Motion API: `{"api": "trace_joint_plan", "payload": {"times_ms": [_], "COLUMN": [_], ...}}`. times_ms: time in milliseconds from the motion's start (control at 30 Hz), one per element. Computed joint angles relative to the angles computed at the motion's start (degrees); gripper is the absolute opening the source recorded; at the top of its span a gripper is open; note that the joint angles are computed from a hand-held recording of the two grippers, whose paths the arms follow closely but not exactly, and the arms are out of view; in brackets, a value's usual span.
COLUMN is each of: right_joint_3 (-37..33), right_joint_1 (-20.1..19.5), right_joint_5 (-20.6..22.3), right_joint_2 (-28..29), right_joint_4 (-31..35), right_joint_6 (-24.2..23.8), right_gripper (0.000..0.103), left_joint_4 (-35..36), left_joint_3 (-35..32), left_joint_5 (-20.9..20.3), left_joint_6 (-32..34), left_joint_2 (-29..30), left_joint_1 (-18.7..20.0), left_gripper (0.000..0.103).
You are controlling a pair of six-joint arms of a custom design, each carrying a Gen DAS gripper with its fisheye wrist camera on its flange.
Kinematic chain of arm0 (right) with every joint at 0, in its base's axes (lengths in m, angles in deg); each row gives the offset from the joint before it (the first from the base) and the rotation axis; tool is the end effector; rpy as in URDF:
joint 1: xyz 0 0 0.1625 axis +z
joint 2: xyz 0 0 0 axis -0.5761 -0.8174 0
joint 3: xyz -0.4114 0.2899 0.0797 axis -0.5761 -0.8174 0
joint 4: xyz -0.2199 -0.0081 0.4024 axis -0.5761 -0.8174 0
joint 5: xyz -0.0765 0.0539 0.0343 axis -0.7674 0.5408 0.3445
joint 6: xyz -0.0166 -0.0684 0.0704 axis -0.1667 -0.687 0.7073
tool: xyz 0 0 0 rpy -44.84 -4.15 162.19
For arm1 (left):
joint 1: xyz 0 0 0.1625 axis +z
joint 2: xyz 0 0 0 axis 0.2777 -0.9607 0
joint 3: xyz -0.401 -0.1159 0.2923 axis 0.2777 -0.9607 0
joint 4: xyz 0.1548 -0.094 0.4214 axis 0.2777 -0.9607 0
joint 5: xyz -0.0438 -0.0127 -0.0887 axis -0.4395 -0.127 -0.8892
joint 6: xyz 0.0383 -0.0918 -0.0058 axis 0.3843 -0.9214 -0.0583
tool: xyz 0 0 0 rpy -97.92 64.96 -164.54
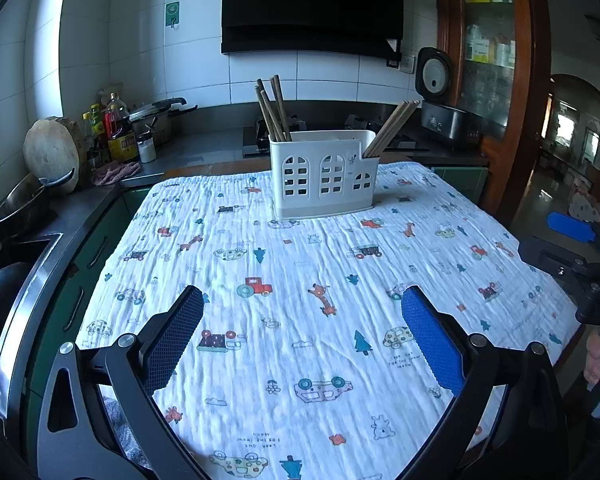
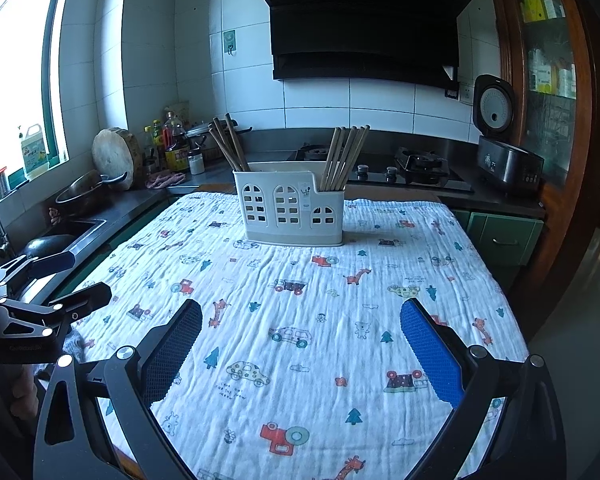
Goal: Organize utensils
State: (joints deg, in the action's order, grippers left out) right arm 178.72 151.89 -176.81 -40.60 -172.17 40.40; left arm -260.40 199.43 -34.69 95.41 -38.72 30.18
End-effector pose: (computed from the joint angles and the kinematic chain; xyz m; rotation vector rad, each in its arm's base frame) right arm 0.3299 -0.4951 0.1689 0.6501 -2.1883 1.1532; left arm -0.2077 -0.5174 0.3010 0.6958 2.2471 -1.0591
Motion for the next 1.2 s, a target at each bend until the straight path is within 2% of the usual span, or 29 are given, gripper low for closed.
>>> {"api": "trace_joint_plan", "payload": {"times_ms": [467,600,800,967,1200], "right_joint_3": [-0.1,0.0,0.2,0.3,0.2], "right_joint_1": [0.0,-0.1,-0.4,-1.0,-1.2], "right_joint_5": [0.1,0.0,-0.5,-0.4,-0.8], "right_joint_2": [-0.1,-0.1,-0.2,-0.5,-0.4], "right_joint_4": [0.7,0.9,1.0,1.8,2.3], "right_joint_6": [0.5,0.6,1.3,2.1,1.9], "right_gripper": [0.096,0.096,0.096,0.096,0.096], "left_joint_4": [0.6,0.8,-0.8,2.5,3.0], "left_joint_3": [-0.2,-0.1,-0.2,-1.1,-1.1], "left_joint_5": [-0.7,-2.0,-0.4,-1.0,-0.4], "left_joint_6": [-0.2,-0.9,-0.2,-3.2,-3.4], "left_joint_2": [0.1,-0.1,0.3,0.3,0.7], "left_joint_1": [0.5,1.0,0.9,2.0,2.2], "left_gripper": [0.098,0.098,0.098,0.098,0.098]}}
